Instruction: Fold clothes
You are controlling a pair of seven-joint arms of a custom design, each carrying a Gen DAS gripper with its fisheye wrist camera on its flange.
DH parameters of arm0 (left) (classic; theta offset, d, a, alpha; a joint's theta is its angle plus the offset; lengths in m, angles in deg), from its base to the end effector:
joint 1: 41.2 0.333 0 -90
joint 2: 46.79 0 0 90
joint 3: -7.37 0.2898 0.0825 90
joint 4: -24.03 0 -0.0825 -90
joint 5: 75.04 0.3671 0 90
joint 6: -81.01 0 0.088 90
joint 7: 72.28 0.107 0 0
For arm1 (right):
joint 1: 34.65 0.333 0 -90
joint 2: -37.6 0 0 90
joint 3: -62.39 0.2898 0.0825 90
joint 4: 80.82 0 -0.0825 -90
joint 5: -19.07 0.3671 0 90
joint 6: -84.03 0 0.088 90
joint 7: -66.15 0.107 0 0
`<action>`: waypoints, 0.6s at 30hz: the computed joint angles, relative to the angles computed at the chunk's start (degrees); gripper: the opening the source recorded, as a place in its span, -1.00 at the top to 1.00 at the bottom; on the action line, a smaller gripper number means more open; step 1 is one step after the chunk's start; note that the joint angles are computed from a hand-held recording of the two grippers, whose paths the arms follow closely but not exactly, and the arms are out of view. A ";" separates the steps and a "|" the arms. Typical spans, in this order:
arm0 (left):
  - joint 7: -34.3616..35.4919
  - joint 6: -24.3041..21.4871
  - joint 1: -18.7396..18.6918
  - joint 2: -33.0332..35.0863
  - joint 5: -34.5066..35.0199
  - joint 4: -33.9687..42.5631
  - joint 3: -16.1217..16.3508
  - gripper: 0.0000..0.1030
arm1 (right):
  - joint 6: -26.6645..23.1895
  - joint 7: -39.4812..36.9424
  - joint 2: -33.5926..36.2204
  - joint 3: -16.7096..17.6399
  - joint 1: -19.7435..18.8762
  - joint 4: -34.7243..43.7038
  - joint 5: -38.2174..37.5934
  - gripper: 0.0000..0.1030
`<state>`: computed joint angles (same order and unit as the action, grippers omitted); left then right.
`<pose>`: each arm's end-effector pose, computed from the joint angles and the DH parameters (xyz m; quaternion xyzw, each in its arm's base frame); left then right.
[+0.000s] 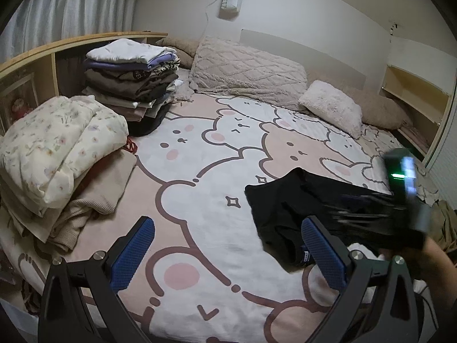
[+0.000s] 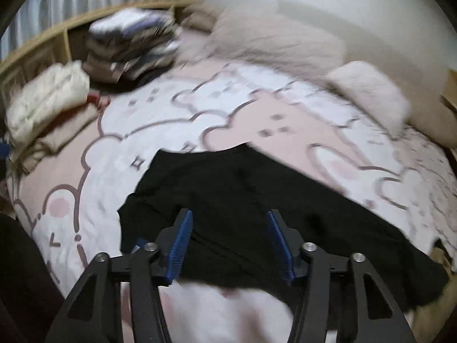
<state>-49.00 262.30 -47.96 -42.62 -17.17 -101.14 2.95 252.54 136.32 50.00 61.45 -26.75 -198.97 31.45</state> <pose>0.5261 -0.1814 0.4183 -0.6221 0.6520 -0.3614 0.2394 0.6067 0.0605 0.3910 -0.7525 0.5712 -0.2199 0.2432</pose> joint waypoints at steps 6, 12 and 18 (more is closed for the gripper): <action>4.83 0.78 1.18 -0.19 -4.51 -1.00 -0.61 -1.00 | -9.83 3.71 10.80 0.01 1.43 12.24 -1.22 0.01; 9.15 0.95 0.51 1.22 -9.22 -0.69 -0.33 -1.00 | -9.53 4.18 10.60 -0.04 0.64 11.39 0.23 0.92; 11.11 1.89 -4.55 6.63 1.21 7.01 4.57 -0.98 | 3.91 1.95 -8.22 -0.49 -3.05 -7.82 5.89 0.92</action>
